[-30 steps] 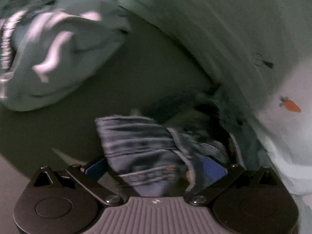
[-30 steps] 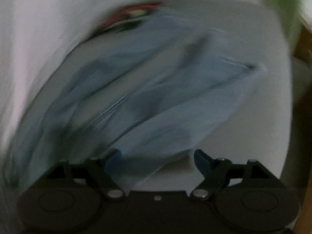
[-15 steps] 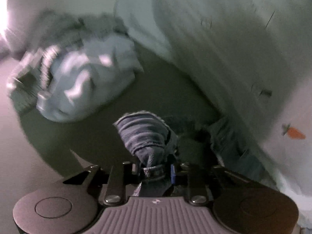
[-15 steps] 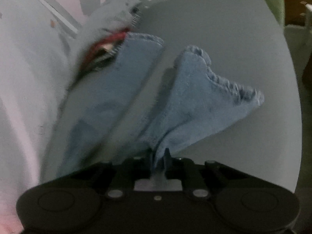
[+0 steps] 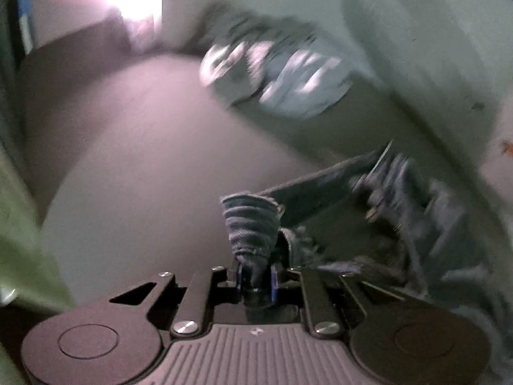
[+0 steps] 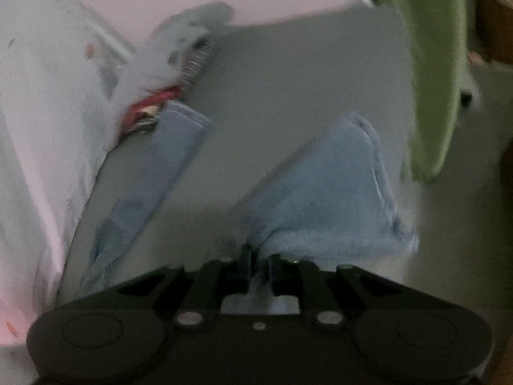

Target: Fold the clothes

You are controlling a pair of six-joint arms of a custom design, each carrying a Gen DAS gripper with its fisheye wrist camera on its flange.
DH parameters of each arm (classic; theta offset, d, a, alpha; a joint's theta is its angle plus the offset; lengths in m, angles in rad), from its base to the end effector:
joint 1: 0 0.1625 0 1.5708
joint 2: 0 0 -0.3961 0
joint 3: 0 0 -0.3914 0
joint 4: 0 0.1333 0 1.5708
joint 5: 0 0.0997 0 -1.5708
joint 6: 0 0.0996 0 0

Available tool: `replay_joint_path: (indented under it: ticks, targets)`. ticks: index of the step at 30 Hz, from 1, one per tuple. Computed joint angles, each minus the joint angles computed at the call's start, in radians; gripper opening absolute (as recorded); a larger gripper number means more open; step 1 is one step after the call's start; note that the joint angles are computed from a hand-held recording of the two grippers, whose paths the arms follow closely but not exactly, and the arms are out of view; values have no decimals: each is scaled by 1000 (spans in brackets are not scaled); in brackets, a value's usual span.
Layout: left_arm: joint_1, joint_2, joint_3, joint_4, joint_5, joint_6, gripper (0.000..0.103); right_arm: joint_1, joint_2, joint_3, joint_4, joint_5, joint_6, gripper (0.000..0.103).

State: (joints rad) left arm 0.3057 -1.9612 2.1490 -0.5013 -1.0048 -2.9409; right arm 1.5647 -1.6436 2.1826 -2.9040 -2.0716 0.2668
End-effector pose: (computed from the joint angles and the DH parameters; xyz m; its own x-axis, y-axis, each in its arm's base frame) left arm -0.1198 -0.2336 0.3350 -0.2864 -0.9577 -0.0276 -0.2419 0.1001 -0.9651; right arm 0.0828 -0.4398 0.3665 -0.8430 0.5203 0.1365 0.2348 0.5843 -0.7768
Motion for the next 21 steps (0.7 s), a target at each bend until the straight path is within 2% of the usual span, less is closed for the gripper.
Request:
replay_joint_path:
  ticks: [2,4,8,11,12,14,16,20,21]
  targets:
    - [-39,-29,36,-15,-41,-33,21,-13,4,11,-33,22,2,10]
    - [-38,-14,29,-8,-41,-34,21,-1,30,-2,-67,32,-24,10]
    - [-31,28,6,3,-45,-15,20,41,91,-77,-122,127,-106,10]
    - [-31,17,16,-5,-45,-22,20,50,79,-97,-182,307,-170,10]
    - [-31,15,22,-12,-46,-20,21,53,66,-91,-205,347,-188,10]
    - [-32,13,32,-26,-48,-16,21,67,51,-89,-217,332,-259,10]
    - [-19,12,42,-42,-47,-1,23,69,51,-83,-198,248,-330,10]
    - [10,28,44,-64,-46,40,26,41,114,-121,-11,-14,-389,19]
    - [13,33,42,-63,-46,51,27,30,124,-117,9,-48,-384,22]
